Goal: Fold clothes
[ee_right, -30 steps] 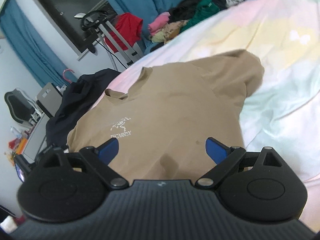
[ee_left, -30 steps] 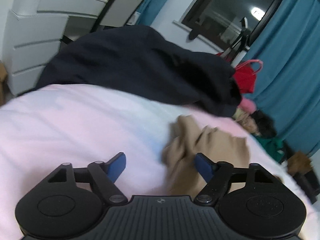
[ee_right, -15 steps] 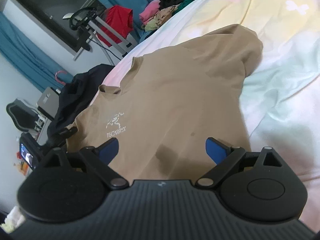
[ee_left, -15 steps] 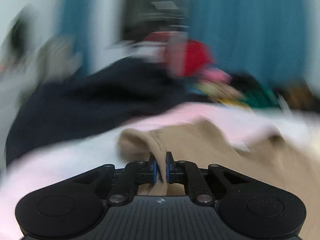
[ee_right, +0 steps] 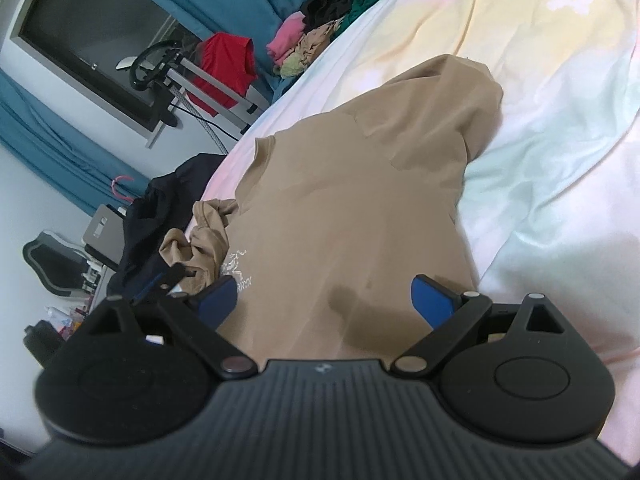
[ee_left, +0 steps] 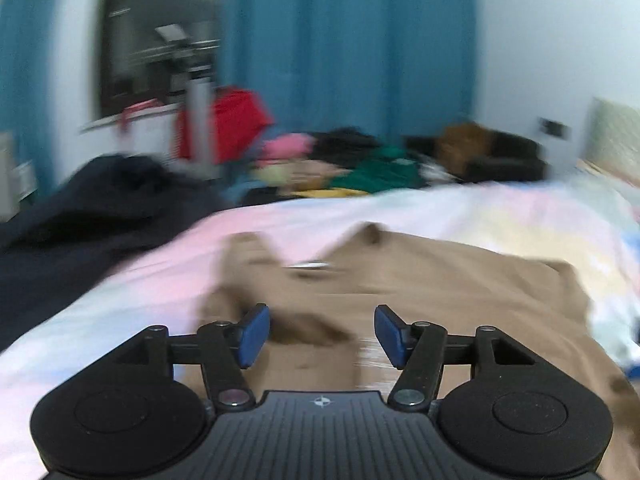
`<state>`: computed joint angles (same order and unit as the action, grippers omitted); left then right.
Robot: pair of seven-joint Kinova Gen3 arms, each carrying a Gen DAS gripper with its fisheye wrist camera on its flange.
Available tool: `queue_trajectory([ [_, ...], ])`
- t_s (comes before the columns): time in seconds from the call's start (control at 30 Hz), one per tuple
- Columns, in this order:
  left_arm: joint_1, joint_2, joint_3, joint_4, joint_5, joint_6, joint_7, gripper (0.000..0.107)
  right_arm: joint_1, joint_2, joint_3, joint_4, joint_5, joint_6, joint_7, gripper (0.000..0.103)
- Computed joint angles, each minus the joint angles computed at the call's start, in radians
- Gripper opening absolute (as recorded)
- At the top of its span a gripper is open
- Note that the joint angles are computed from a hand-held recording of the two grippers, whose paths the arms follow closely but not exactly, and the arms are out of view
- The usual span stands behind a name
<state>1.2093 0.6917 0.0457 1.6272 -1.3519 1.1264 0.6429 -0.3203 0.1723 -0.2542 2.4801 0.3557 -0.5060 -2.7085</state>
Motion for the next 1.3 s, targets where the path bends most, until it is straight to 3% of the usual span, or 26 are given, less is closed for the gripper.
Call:
queue_trajectory([
  [0.1, 0.007, -0.007, -0.033, 0.021, 0.078, 0.047, 0.121, 0.058, 0.008, 0.007, -0.004, -0.003, 0.015, 0.002, -0.014, 0.095],
  [0.2, -0.034, -0.033, -0.038, 0.071, 0.075, -0.005, 0.210, 0.057, 0.014, 0.015, -0.008, -0.009, 0.032, 0.008, -0.022, 0.095],
  [0.27, -0.083, -0.049, -0.005, 0.095, 0.042, -0.052, 0.228, 0.056, 0.017, 0.021, -0.011, -0.013, 0.040, 0.013, -0.025, 0.095],
  [0.37, -0.096, -0.054, -0.018, 0.093, 0.017, -0.131, 0.221, 0.048, 0.011, 0.031, -0.014, -0.022, 0.033, 0.027, -0.015, 0.095],
  [0.43, -0.141, -0.035, 0.039, 0.057, 0.017, -0.119, 0.148, 0.032, 0.003, 0.039, -0.014, -0.027, 0.019, 0.035, 0.002, 0.095],
  [0.47, -0.176, -0.018, 0.086, 0.034, 0.025, -0.096, 0.107, 0.012, 0.001, 0.045, -0.017, -0.032, 0.013, 0.041, 0.007, 0.095],
  [0.5, -0.196, -0.012, 0.115, 0.024, 0.038, -0.078, 0.081, 0.003, 0.003, 0.051, -0.021, -0.036, 0.013, 0.044, 0.008, 0.095],
  [0.6, -0.168, -0.027, 0.091, 0.048, 0.051, -0.045, 0.100, 0.003, -0.008, 0.064, -0.026, -0.050, -0.008, 0.062, 0.032, 0.095],
  [0.7, -0.047, -0.087, -0.047, 0.124, 0.095, 0.001, 0.220, 0.002, -0.010, 0.065, -0.032, -0.053, -0.026, 0.071, 0.052, 0.095],
  [0.77, 0.044, -0.117, -0.134, 0.160, 0.161, 0.082, 0.299, 0.002, -0.011, 0.065, -0.034, -0.053, -0.036, 0.073, 0.062, 0.095],
  [0.83, 0.079, -0.141, -0.162, 0.180, 0.242, 0.163, 0.330, 0.002, -0.012, 0.064, -0.035, -0.053, -0.045, 0.075, 0.072, 0.095],
  [0.93, -0.004, -0.157, -0.069, 0.225, 0.364, 0.265, 0.368, 0.002, -0.023, 0.063, -0.034, -0.053, -0.072, 0.079, 0.088, 0.095],
  [1.03, -0.123, -0.193, 0.055, 0.286, 0.457, 0.243, 0.426, 0.003, -0.033, 0.062, -0.033, -0.055, -0.093, 0.085, 0.104, 0.095],
  [1.13, -0.119, -0.202, 0.087, 0.347, 0.445, 0.231, 0.508, 0.006, -0.040, 0.060, -0.034, -0.058, -0.105, 0.095, 0.121, 0.095],
  [1.23, -0.107, -0.212, 0.108, 0.381, 0.365, 0.235, 0.531, 0.024, -0.043, 0.062, -0.034, -0.061, -0.113, 0.101, 0.137, 0.095],
  [1.3, -0.112, -0.227, 0.120, 0.408, 0.289, 0.213, 0.539, 0.053, -0.049, 0.065, -0.032, -0.066, -0.126, 0.109, 0.149, 0.095],
])
